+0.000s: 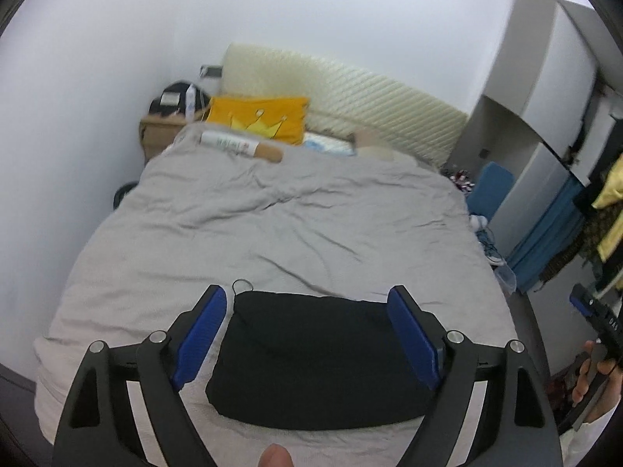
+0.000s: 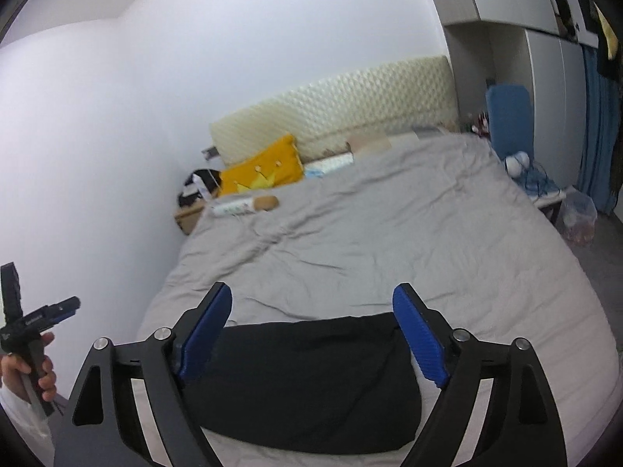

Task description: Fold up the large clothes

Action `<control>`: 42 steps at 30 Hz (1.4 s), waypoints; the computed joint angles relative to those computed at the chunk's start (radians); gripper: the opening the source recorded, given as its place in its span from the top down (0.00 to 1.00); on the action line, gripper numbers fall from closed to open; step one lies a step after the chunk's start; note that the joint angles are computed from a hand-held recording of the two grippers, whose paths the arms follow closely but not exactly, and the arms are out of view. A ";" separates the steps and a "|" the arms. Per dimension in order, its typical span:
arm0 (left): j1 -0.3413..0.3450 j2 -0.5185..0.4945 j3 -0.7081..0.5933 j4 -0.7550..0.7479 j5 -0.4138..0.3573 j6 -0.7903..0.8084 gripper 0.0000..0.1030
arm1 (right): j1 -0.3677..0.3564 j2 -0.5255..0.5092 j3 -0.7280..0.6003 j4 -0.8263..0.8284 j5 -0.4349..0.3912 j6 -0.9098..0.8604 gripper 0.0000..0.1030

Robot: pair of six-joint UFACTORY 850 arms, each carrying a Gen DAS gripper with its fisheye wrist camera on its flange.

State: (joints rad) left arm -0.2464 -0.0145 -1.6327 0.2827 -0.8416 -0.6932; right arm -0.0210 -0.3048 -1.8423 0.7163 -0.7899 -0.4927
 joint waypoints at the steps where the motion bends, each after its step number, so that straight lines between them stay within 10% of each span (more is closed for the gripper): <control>1: -0.024 0.014 -0.006 0.029 -0.016 -0.020 0.17 | 0.006 0.029 0.017 -0.002 0.003 -0.007 0.07; 26: -0.677 0.209 0.062 0.480 -0.469 -0.512 0.17 | 0.065 0.581 0.473 -0.062 0.006 -0.037 0.00; 42: -0.890 0.258 0.165 0.480 -0.638 -0.688 0.17 | 0.025 0.769 0.662 -0.090 -0.057 -0.013 0.00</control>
State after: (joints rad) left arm -1.1368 0.2431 -1.4680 0.7629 -1.4793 -1.3809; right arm 0.0042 0.4642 -1.1804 0.6261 -0.8470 -0.5056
